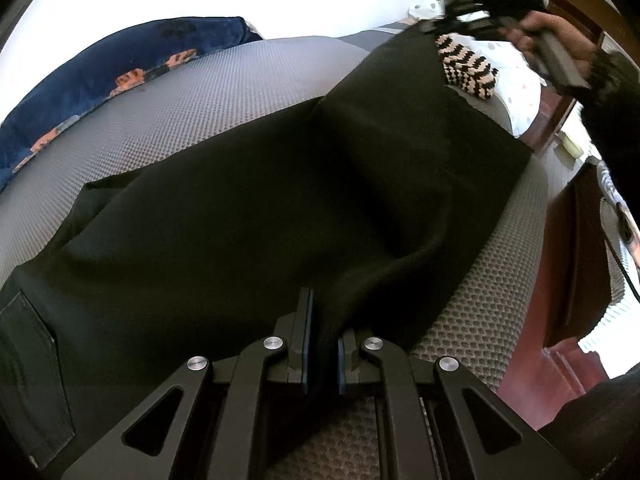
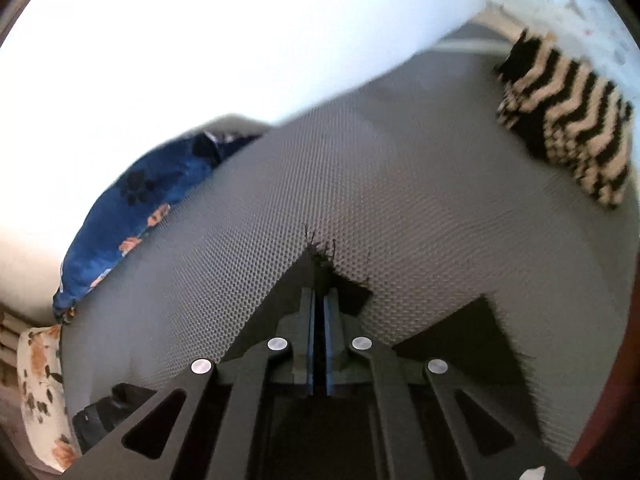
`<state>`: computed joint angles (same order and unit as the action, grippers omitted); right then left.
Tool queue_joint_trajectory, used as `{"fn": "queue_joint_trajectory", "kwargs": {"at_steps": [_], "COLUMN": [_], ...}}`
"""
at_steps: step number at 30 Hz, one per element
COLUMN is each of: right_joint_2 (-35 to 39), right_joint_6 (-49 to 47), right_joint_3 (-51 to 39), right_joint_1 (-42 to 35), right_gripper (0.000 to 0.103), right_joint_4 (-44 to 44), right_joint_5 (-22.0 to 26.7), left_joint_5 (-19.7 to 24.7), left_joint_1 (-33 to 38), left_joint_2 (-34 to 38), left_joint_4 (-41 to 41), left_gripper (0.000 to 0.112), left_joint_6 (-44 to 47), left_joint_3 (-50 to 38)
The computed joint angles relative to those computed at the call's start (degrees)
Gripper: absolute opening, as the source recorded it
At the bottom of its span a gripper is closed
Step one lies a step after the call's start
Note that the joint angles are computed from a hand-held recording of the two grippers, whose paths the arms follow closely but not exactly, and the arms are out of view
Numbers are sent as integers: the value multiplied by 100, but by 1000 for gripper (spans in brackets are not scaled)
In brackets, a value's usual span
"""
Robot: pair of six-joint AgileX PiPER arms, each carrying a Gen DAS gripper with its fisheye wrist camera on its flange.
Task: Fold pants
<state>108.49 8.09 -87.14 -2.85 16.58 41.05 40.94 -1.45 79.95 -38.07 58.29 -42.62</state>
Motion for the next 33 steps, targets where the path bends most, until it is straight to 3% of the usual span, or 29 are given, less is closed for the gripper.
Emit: {"fn": "queue_joint_trajectory", "kwargs": {"at_steps": [3,7,13,19,23,25,26,28,31,33], "right_joint_2": [-902,-1761,-1954,-2225,-2047,-1961,-1952,-1878,-1943,-2096], "right_joint_6": [456,585,381,557,627,687,692,229,-207,-363], "right_joint_3": [1056,2530,4083,4622,4656,4598,4553,4436,4304,4193], "right_joint_1": [-134,-640,-1197,-1245,-1250,-1202,-1233,-1388,-1596,-1663], "right_gripper": [3,3,2,2,2,3,6,24,29,29], "right_joint_4": [-726,-894,-637,-796,-882,-1005,-985,-538,-244,-241], "right_joint_5": [-283,-577,-1114,-1478,-1564,-1530,-1483,-1323,-1060,-990], "left_joint_5": [-4,-75,149,293,600,540,477,450,712,855], "left_joint_1": [4,-81,-28,-70,79,63,38,-57,-46,23], "left_joint_2": [-3,-77,1,6,25,32,2,0,103,141], "left_joint_4": [-29,-6,-51,52,-46,-6,-6,138,293,357], "left_gripper": [10,10,10,10,10,11,11,14,28,58], "left_joint_6": [113,382,843,1013,1308,1324,1330,1122,741,448], "left_joint_3": [13,91,5,-57,-97,-58,-22,-70,-279,-435]}}
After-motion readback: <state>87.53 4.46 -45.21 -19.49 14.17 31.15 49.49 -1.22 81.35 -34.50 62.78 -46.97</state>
